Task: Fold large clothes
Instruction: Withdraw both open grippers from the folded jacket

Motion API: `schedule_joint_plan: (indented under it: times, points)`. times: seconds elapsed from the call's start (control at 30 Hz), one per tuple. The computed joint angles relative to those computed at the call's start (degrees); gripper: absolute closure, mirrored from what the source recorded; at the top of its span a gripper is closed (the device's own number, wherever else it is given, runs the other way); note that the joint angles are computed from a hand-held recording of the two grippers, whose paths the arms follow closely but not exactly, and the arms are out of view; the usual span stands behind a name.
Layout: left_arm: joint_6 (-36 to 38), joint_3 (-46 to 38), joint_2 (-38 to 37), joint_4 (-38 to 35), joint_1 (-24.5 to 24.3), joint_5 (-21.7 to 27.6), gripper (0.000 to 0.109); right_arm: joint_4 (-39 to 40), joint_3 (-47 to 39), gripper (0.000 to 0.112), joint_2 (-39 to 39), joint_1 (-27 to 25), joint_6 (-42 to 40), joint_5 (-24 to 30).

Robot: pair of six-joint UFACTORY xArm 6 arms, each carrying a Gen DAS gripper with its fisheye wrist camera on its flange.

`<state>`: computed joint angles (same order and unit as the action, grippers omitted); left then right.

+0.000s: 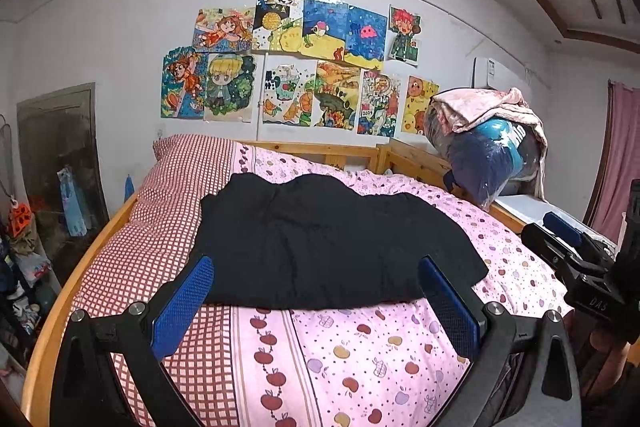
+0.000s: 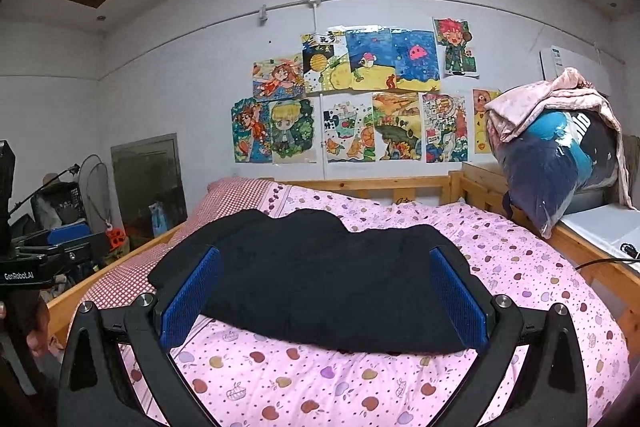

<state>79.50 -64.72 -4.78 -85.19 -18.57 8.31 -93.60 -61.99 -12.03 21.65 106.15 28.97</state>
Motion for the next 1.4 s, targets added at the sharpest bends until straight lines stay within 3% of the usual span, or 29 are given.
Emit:
schedule_joint_plan:
  times: [0.67, 1.1, 1.4]
  points:
    - [6.56, 2.61, 0.89, -6.07, -0.56, -3.56, 0.006, 0.96, 1.91, 0.011, 0.52, 0.81, -0.65, -1.08]
    - [16.11, 1.21, 2.74, -14.72, -1.5, -6.0, 0.006, 0.89, 2.25, 0.011, 2.9, 1.68, 0.73, -0.11]
    - [23.63, -1.09, 5.82, -21.62, -2.58, -9.68, 0.006, 5.15, 1.11, 0.011, 5.34, 2.58, -3.88, 2.07]
